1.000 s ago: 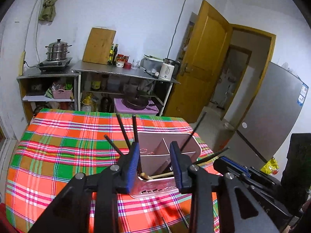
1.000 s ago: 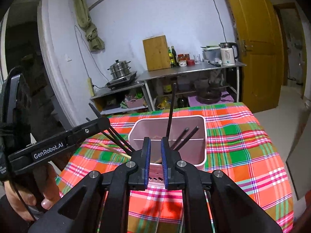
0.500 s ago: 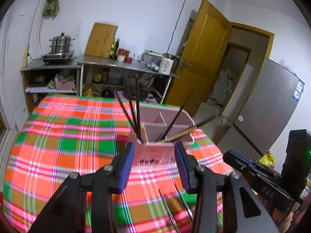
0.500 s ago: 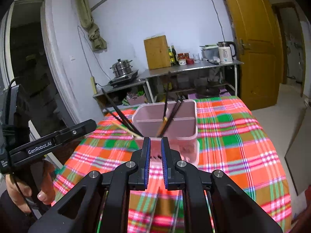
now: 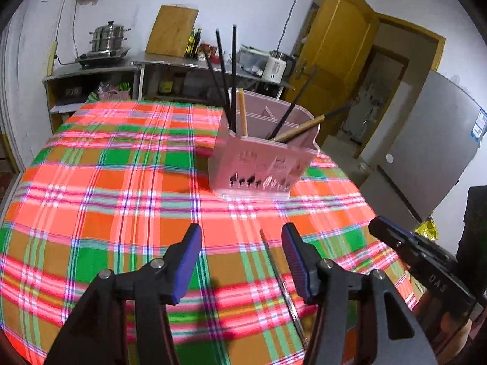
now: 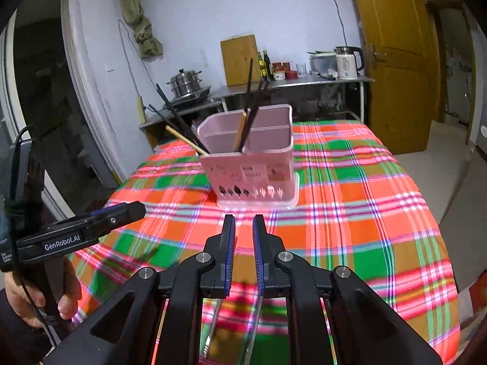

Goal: Organize utensils
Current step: 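Move both tools down toward the last thin metal chopsticks on the tablecloth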

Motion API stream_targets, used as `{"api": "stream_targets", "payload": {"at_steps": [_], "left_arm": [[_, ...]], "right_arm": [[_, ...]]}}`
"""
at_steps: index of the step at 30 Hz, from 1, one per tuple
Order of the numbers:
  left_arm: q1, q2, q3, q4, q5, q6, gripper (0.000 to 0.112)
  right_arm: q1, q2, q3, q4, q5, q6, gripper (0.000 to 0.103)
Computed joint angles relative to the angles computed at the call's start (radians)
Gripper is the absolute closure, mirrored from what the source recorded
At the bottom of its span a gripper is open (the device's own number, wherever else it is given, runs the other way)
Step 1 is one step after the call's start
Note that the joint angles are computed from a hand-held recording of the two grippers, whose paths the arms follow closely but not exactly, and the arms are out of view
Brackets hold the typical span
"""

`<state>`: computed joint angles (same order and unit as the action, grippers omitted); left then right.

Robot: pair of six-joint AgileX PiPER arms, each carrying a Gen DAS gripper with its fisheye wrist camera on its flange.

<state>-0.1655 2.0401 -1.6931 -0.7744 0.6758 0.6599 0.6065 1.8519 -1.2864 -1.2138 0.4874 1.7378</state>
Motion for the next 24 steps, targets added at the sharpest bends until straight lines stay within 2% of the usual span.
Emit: {"api": "stream_targets", "payload": {"at_steps": [10, 21, 24], "left_arm": [[-0.024, -0.018, 0.103, 0.022, -0.049, 0.028, 0.056], [-0.055, 0.041, 0.054, 0.075, -0.009, -0.017, 0.056], [-0.065, 0.08, -0.003, 0.094, 0.025, -0.055, 0.062]], "right_arm": [[-0.006, 0.008, 0.053, 0.034, -0.021, 0.006, 0.091], [-0.025, 0.041, 0.055, 0.088, -0.054, -0.032, 0.091], [-0.033, 0.048, 0.054, 0.108, -0.065, -0.047, 0.091]]}}
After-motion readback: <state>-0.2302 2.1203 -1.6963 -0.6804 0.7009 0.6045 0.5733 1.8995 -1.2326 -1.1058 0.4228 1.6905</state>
